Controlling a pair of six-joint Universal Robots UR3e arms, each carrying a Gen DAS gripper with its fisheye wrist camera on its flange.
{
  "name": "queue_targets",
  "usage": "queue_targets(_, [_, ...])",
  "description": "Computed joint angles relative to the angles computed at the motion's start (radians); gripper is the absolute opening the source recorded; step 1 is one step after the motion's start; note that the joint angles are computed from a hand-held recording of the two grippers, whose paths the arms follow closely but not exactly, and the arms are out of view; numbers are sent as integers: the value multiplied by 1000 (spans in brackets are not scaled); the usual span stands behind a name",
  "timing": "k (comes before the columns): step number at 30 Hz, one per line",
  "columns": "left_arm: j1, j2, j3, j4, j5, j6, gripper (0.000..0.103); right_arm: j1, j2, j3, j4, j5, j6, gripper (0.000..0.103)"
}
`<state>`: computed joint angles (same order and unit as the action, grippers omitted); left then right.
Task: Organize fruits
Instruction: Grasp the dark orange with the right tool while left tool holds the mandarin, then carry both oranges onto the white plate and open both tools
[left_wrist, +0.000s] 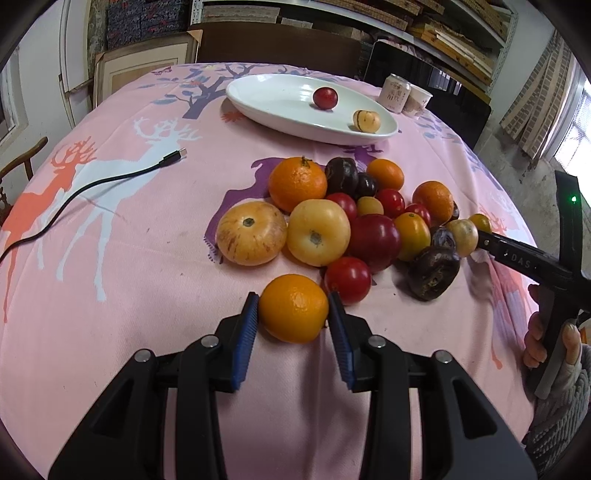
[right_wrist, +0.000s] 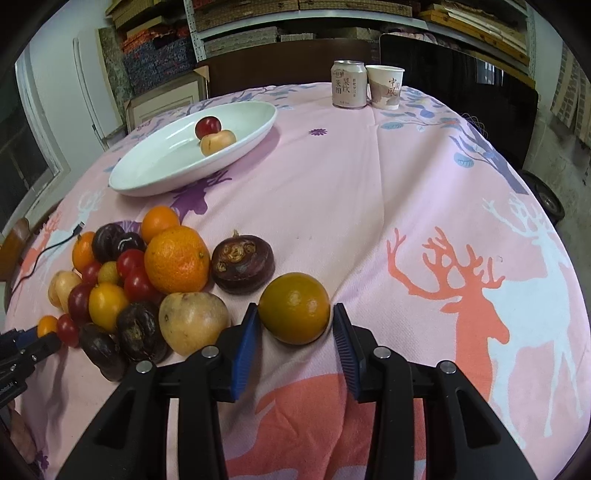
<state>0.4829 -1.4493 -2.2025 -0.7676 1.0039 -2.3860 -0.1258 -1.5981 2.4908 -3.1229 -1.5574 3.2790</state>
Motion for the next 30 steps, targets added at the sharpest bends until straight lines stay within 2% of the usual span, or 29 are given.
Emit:
queue_targets(7, [44,-6,37,-108,-49,39,37,2,-21,18,-13,-6,8,38])
queue_targets(11, [55,23,23,-85,-60,28,37,-8,-60,32,-10,4,11,38])
queue_targets(14, [17,16,51,23,-32,-7,37,-27,-114,10,59,36,9,38])
queue_targets(15, [10,-3,85,18,-33,-18,37,-30,-122,-4,85,43,9,38])
queue_targets(18, [-54,-135,279,20,-13,-109,37,-33,-135,-76,150,61,-10,38])
queue_targets(23, [-195,-378,603,53,82,-244,37,2,-72,-263,234,52,-35,38])
queue_targets(28, [-299,-615,942,-40,146,-315,37,76,173,-599,318,15,-66,38])
queue_targets(30, [-337,-720,1095,-94,177,-337,37,91,298,-768,385,34,-85,38])
